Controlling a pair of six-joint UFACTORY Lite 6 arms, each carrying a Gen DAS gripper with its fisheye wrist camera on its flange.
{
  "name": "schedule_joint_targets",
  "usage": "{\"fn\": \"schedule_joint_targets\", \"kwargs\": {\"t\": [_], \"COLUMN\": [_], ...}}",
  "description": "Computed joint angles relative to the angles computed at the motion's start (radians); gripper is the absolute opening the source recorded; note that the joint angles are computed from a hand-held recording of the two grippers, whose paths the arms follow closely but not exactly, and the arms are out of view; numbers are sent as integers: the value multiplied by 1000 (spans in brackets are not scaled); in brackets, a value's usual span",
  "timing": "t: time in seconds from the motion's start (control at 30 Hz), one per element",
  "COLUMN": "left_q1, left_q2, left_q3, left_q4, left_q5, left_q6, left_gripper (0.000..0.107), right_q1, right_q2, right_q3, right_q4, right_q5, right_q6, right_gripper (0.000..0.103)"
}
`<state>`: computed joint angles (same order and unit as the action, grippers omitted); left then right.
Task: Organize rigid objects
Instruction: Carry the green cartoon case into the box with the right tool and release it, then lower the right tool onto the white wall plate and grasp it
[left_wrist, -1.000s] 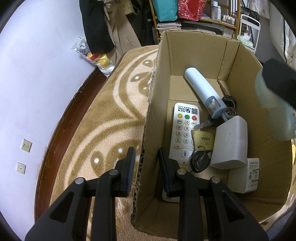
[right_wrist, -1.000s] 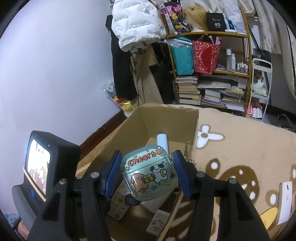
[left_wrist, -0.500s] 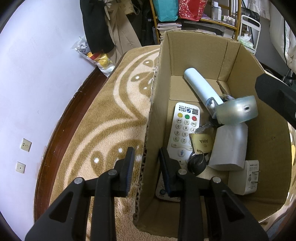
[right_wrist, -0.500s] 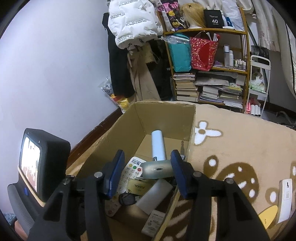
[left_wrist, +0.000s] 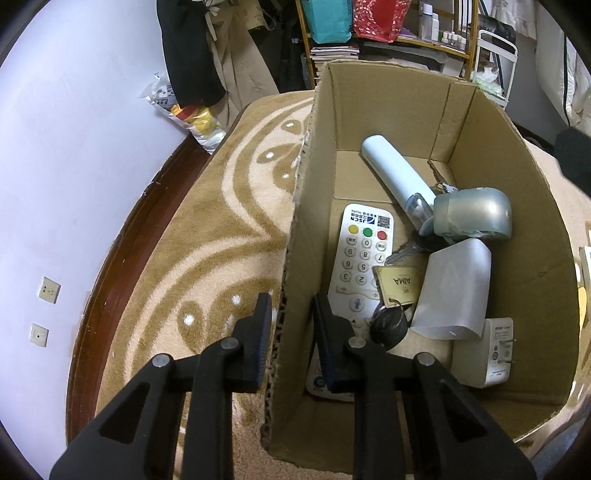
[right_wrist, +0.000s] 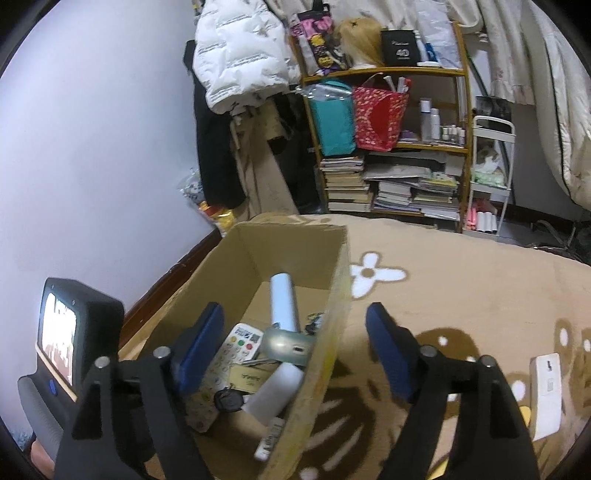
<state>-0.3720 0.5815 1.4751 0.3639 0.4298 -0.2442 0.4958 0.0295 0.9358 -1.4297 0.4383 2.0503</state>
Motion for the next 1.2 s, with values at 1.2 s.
{"fn": "schedule_joint_targets", "kwargs": {"t": [1.2], "left_q1": [0], "left_q2": [-2], "left_q3": [0], "left_q4": [-9], "left_q5": [0], "left_q6": [6], "left_gripper": [22], "right_q1": [-616], "right_q2": [-263], "right_q3": [-452], "right_q4": [88], "right_q5": [-54], "right_q6": [-61], "right_gripper": [103]}}
